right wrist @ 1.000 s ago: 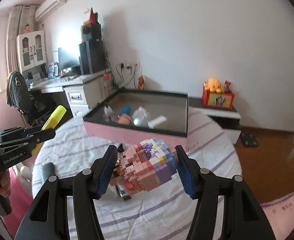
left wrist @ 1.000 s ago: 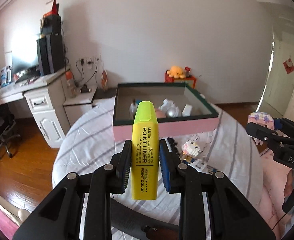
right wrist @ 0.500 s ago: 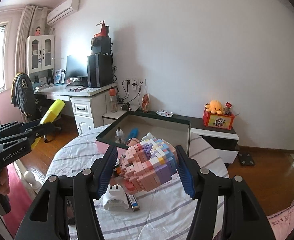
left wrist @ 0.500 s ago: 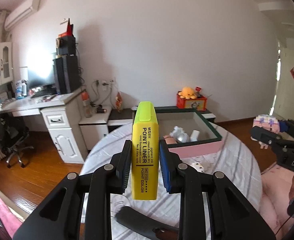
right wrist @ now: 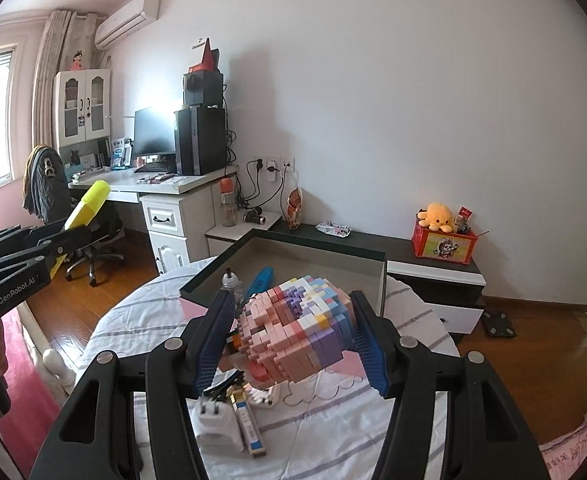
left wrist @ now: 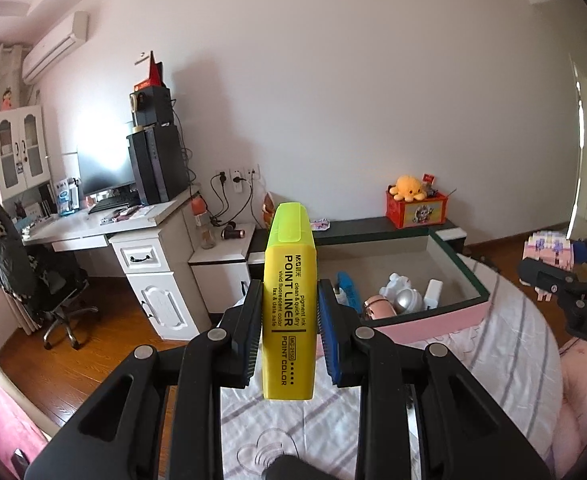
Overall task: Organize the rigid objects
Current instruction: 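Carry yellow highlighter and pink block toy into the pink box and release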
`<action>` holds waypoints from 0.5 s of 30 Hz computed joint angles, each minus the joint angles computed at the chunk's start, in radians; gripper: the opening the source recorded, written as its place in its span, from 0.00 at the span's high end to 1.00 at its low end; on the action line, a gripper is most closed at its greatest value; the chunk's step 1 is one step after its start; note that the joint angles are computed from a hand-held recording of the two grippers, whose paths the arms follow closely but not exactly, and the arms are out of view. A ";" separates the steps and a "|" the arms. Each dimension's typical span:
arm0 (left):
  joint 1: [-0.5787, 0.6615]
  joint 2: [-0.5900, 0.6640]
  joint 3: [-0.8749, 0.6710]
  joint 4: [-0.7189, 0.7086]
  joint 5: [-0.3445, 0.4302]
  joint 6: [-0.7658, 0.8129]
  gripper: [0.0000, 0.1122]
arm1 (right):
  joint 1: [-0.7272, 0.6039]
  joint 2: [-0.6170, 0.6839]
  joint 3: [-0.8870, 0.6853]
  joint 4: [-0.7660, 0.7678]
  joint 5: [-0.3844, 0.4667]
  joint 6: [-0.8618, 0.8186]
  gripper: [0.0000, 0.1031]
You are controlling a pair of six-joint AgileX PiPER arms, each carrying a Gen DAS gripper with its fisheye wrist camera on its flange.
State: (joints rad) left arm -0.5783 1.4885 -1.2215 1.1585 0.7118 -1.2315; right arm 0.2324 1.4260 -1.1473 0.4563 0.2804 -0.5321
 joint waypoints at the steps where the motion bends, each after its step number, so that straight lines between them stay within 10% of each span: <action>1: 0.010 0.022 -0.023 -0.007 -0.008 0.015 0.76 | -0.006 0.020 -0.019 0.011 0.003 -0.014 0.42; 15: 0.166 0.539 -0.665 -0.461 -0.020 0.605 0.76 | -0.082 0.426 -0.428 0.043 0.130 -0.065 0.42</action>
State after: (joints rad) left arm -0.4122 2.0276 -1.8867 0.6974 0.6920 -0.6268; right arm 0.1500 1.8522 -1.5751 0.4991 0.4101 -0.5969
